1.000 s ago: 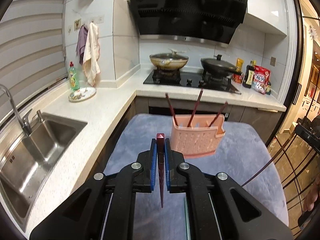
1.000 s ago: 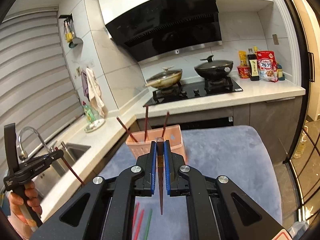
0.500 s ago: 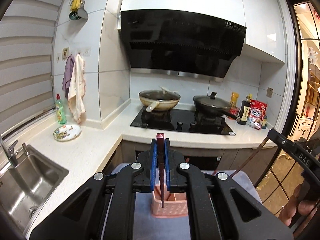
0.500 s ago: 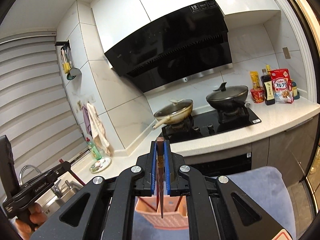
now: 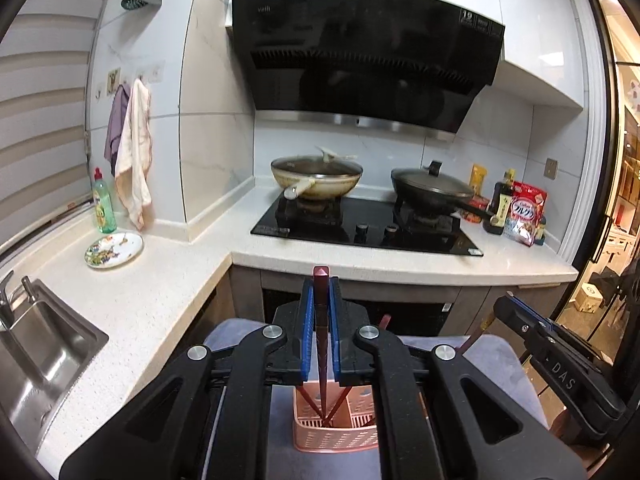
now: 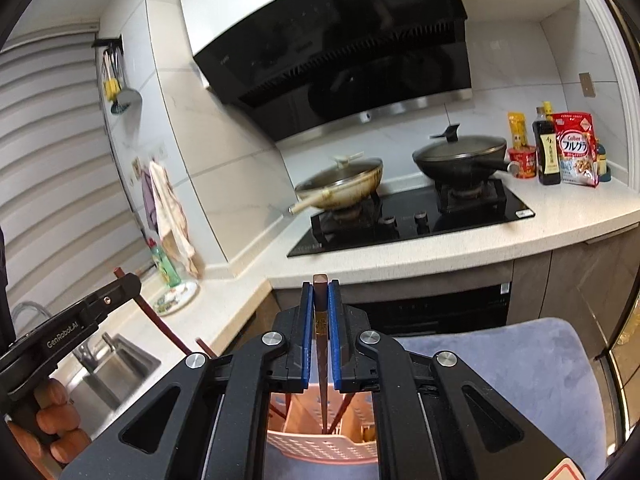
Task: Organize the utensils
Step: 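Lower both chopsticks into the pink holder and open both tools, then move both open tools back over the remaining chopsticks on the mat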
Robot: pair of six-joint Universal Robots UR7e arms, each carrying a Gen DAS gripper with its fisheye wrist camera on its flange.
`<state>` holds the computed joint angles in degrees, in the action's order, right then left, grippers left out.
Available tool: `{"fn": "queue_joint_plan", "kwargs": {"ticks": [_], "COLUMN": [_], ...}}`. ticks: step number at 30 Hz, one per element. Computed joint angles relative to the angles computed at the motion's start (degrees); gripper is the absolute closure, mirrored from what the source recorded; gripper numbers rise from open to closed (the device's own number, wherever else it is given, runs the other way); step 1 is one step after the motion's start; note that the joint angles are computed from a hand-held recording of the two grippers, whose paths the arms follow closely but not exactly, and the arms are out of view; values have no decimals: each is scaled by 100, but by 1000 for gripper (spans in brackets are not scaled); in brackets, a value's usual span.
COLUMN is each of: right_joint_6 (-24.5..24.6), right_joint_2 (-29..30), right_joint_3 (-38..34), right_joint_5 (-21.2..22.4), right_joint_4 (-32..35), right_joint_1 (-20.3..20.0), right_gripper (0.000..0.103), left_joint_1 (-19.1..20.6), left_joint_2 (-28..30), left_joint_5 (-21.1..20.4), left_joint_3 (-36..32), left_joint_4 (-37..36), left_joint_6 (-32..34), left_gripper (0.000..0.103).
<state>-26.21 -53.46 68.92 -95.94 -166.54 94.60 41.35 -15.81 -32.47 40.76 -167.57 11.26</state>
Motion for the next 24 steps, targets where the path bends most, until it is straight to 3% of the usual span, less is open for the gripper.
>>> {"fn": "queue_joint_plan", "kwargs": {"ticks": [7,9,11,17,24], "right_joint_6": [-31,-58,-55,-69,-254], "right_joint_2": [40,-31,-115,-510,-1125], "right_joint_3": [110,204,292,730,1539], "right_joint_5": [-50,-18,35,148,87], "right_joint_4": [37,-18,-56,-153,-319], "right_joint_1": [-47,-46,-42,-13,59], "right_gripper": [89,88,84,80,80], "left_joint_1": [122,113,99,-32,-260], "left_joint_2": [-168,-236,-295,-573,-1089], "left_joint_5": [-47,4,31,198,438], "left_joint_3": [383,514,623,1210,2176], "left_joint_4": [389,400,324,-33,-18], "left_joint_6": [-530,-603,-612,-466,-776], "left_gripper": [92,82,60,58,58]}}
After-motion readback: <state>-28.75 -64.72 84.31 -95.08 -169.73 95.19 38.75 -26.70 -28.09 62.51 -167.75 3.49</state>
